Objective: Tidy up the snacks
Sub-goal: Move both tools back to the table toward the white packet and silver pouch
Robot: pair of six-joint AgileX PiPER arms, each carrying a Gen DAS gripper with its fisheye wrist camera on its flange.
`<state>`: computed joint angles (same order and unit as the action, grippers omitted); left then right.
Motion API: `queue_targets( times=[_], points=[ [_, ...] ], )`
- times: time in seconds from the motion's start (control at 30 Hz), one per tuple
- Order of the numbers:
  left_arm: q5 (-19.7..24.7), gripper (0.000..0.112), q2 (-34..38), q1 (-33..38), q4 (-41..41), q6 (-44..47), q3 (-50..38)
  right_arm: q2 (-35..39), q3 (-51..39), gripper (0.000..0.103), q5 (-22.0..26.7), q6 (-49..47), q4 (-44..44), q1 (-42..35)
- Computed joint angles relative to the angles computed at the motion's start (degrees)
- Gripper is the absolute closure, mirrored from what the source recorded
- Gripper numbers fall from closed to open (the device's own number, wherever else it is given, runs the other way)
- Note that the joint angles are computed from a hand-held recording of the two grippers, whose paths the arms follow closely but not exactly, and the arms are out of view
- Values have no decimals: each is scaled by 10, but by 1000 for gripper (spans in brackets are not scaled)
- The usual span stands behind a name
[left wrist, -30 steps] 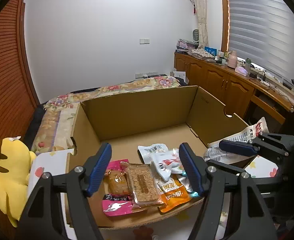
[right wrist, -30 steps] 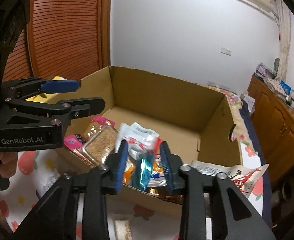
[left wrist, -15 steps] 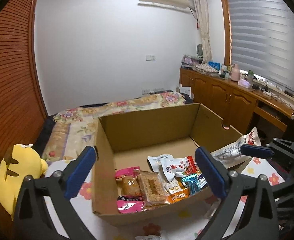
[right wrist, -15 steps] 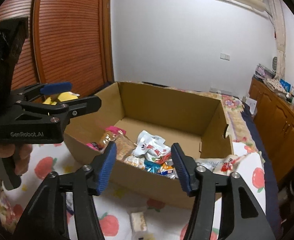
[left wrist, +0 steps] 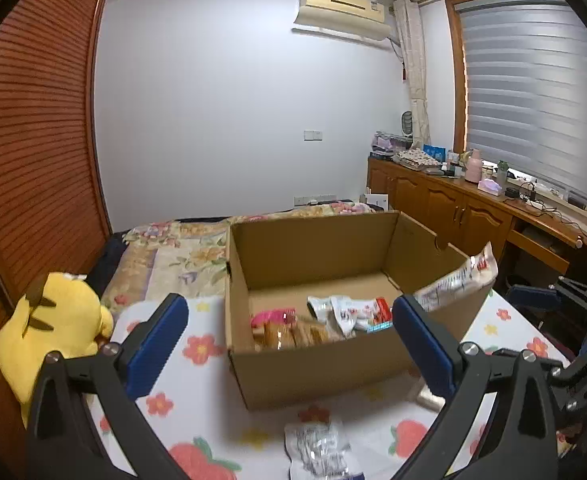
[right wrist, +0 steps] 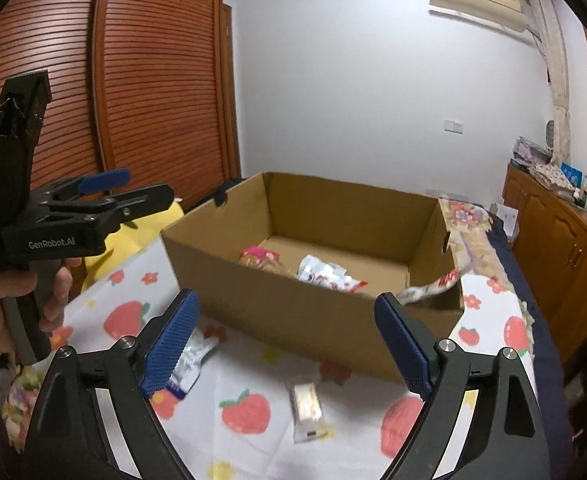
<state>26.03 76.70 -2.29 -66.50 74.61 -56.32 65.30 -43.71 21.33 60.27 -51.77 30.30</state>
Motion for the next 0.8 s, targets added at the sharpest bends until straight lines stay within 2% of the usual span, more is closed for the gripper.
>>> queue_targets(
  times=[0.13,0.37,0.57,0.67,0.8],
  points=[
    [9,10,-11,14,-13,23,37,-13,23,12,6,27,-25,18],
    [19,10,-11,23,-21,48,95,-12,63,12,-6,20,-13,22],
    [26,10,12,27,-18,57,119,33,82,14,-67,-88,99,-35],
    [14,10,29,12,21,24,119,69,76,21,-77,-125,131,-51],
    [13,10,55,-6,79,-29,107,116,55,40,-77,-234,240,-80]
  ],
)
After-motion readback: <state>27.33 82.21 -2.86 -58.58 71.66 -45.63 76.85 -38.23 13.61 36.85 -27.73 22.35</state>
